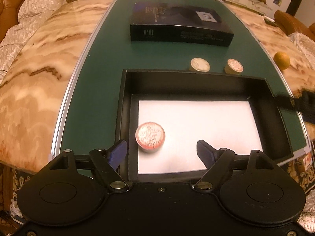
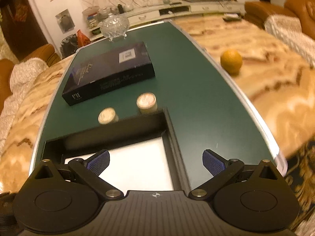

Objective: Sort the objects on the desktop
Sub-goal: 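Reach the right tool to the large white-labelled tin and close on it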

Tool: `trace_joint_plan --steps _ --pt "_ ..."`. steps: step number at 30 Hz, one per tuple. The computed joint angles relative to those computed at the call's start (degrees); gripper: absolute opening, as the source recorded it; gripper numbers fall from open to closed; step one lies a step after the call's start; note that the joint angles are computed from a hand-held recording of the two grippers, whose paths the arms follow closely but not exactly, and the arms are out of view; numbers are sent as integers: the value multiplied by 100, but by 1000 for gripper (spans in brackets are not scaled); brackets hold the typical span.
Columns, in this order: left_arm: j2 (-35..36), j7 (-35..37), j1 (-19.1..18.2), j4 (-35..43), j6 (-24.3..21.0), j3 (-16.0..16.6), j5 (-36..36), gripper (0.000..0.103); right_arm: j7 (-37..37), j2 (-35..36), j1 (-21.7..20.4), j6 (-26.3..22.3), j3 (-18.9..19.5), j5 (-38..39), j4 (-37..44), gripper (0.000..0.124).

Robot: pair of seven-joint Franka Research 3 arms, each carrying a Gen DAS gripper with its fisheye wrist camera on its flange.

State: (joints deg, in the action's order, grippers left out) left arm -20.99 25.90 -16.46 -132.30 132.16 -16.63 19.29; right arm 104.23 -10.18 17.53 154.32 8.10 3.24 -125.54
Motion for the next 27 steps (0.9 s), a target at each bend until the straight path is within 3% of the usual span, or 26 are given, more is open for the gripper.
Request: trace_joint_plan --steps 6,10,13,19,27 --pt "-51 -7 -45 -62 37 -41 6 91 -479 871 43 -79 -107 -153 1028 102" --pt "-66 79 -88 -130 110 5 -68 93 -877 1609 118 -546 -216 144 1945 94" --pt "-75 148 -103 -185 190 46 -161 93 -950 2130 214 -836 -291 100 2551 92" --pt "-74 315 -125 -273 338 85 -308 93 -987 3014 501 -1377 -464 -183 3593 78" --pt "-99 433 -111 -391 506 122 -467 93 -983 3425 641 -1606 -557 -281 4016 69"
